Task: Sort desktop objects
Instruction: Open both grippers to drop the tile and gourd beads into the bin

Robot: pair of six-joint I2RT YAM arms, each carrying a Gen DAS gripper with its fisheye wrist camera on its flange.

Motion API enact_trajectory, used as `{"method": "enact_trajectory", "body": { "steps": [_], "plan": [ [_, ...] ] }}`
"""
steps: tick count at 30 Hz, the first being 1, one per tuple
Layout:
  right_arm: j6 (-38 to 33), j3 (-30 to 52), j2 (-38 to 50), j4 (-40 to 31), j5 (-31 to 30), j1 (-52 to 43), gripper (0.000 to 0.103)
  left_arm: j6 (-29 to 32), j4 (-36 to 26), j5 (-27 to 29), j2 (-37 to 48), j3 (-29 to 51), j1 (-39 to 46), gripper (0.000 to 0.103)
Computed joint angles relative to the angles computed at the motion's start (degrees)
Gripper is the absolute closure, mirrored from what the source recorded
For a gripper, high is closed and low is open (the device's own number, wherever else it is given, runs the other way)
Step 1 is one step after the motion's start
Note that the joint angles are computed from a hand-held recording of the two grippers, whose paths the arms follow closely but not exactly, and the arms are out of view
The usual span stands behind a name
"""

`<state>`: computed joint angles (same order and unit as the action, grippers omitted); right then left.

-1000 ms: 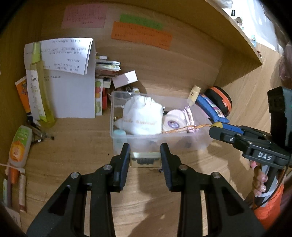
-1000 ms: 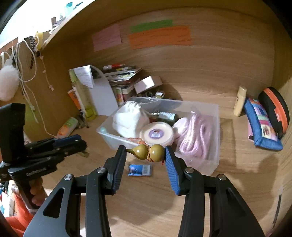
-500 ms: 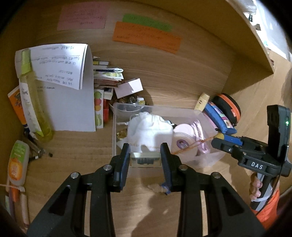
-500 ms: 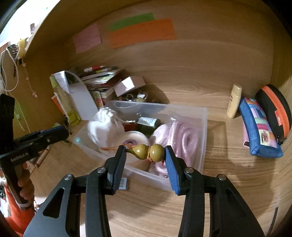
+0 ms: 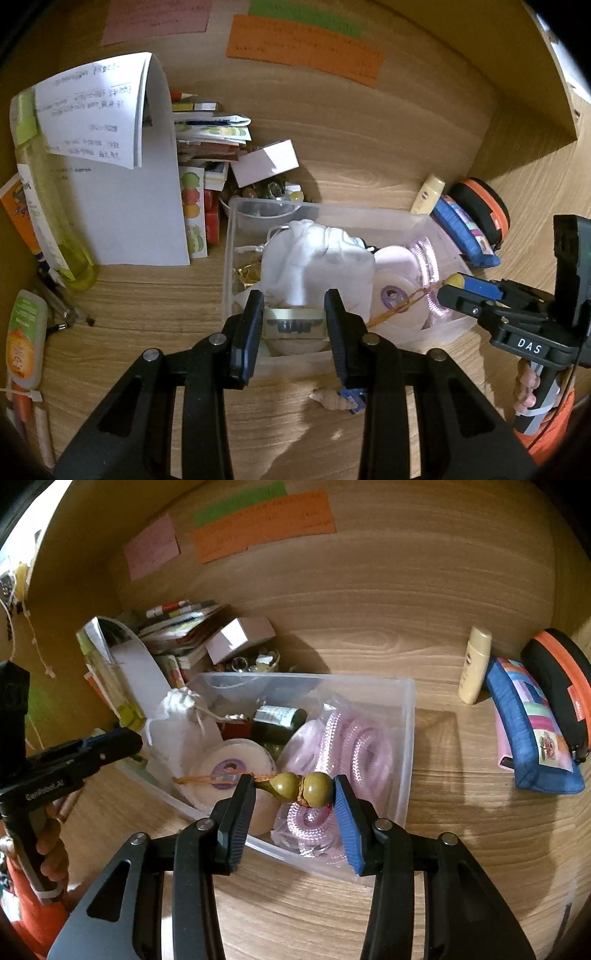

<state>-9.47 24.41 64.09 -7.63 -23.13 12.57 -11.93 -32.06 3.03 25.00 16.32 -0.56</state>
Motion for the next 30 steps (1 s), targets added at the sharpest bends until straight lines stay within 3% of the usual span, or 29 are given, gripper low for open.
{"method": "enact_trajectory", "body": {
  "steps": [13,14,17,20,22,30],
  "plan": [
    [0.34,-3.11,-0.92,5.82,17.95,10.87,0.063,-0.92,1.09,-4.57,1.50,-0.31,-4.94,0.070],
    [0.22,-3.24,-1.07,5.83,19.22,11.56,0.061,-0.78,1.02,-4.34,1.49,-0.23,-4.81,0.069],
    [0.23,-3.76,-2.36,5.51,21.90,12.68,0.053,-1.06,-0.50,-4.71,-0.28,0.01,-5.14,0.051],
    [0.81,-4.45,-4.89,5.20,22.80,13.20,0.035,-2.02,-2.91,-7.02,-3.40,0.38,-7.41,0.048],
    [1.06,-5.12,-7.19,5.06,24.72,14.40,0.030,-2.15,-4.44,-6.88,-5.24,0.83,-7.61,0.046],
    [2.61,-5.59,-13.71,1.15,31.94,19.65,0.025,-3.05,-11.17,-12.64,-12.13,2.36,-11.79,0.042]
  ]
}}
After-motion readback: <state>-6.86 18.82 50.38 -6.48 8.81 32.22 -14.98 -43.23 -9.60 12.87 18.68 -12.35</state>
